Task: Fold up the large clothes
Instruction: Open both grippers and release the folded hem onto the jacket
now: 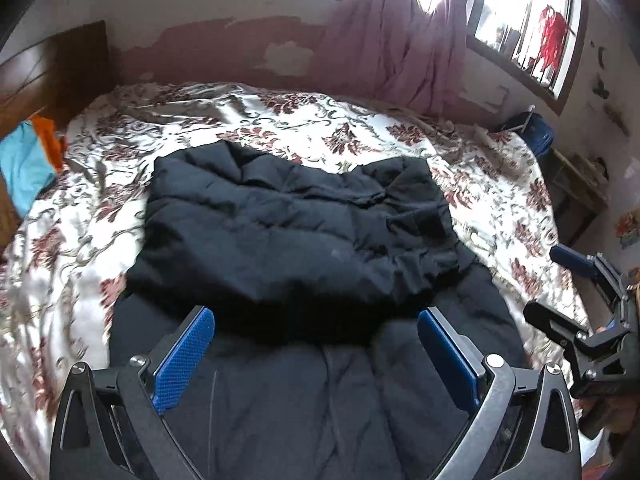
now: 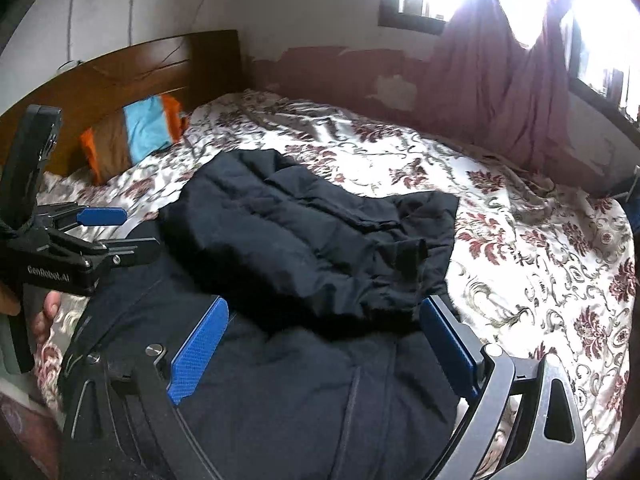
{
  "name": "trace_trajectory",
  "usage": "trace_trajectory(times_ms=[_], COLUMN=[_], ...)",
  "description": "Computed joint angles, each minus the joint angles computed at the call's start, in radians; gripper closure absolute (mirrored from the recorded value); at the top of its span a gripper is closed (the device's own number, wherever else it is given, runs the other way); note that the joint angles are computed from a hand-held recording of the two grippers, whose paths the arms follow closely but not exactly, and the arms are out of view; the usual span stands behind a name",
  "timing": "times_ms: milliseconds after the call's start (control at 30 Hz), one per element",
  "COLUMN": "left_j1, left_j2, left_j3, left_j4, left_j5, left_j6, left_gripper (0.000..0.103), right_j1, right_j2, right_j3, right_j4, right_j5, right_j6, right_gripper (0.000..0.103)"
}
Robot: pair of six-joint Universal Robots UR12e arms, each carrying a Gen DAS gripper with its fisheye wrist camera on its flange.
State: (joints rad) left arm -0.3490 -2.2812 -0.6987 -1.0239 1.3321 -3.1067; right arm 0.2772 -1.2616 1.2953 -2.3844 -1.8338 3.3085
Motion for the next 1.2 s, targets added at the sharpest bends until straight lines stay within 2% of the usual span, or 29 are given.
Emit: trace_trajectory(times_ms=[167, 300, 467, 567, 900, 1200], left_j1=[-0.009, -0.014, -0.016, -0.018, -0.018, -0.011], left_j2=[0.069, 0.101, 0.142, 0.161, 0.214, 0.264], left_j3=[-0.116, -0.165, -0.231, -0.258, -0.341, -0.428], left_j4=[0.019, -0.006, 0.011, 0.008, 0.005, -0.02], left_j5=[0.066, 0.12, 0.159, 0.17, 0.197, 0.184], left_j6=[-0.008, -0.048, -0.047, -0.036, 0.021, 0.1], left_gripper=[0.001, 0.001, 0.001, 0.001, 0.001, 0.001], right_j1=[0.016, 0.038, 0.054, 0.065, 0.092, 0.115], right_j2=[-0.022, -0.035, -0.053, -0.06, -0.104, -0.136], right_j3=[0.032, 0.054, 0.073, 0.082, 0.126, 0.165], right_j4=[0.003, -0.014, -0.008, 0.012, 0.125, 0.21], right_j5=[0.01, -0.043, -0.06, -0.079, -0.143, -0.169], right_j6=[-0.035, -0.102, -0.085, -0.056, 0.135, 0.211], right_gripper=[0.009, 0.009, 0.009, 0.009, 0.009, 0.009])
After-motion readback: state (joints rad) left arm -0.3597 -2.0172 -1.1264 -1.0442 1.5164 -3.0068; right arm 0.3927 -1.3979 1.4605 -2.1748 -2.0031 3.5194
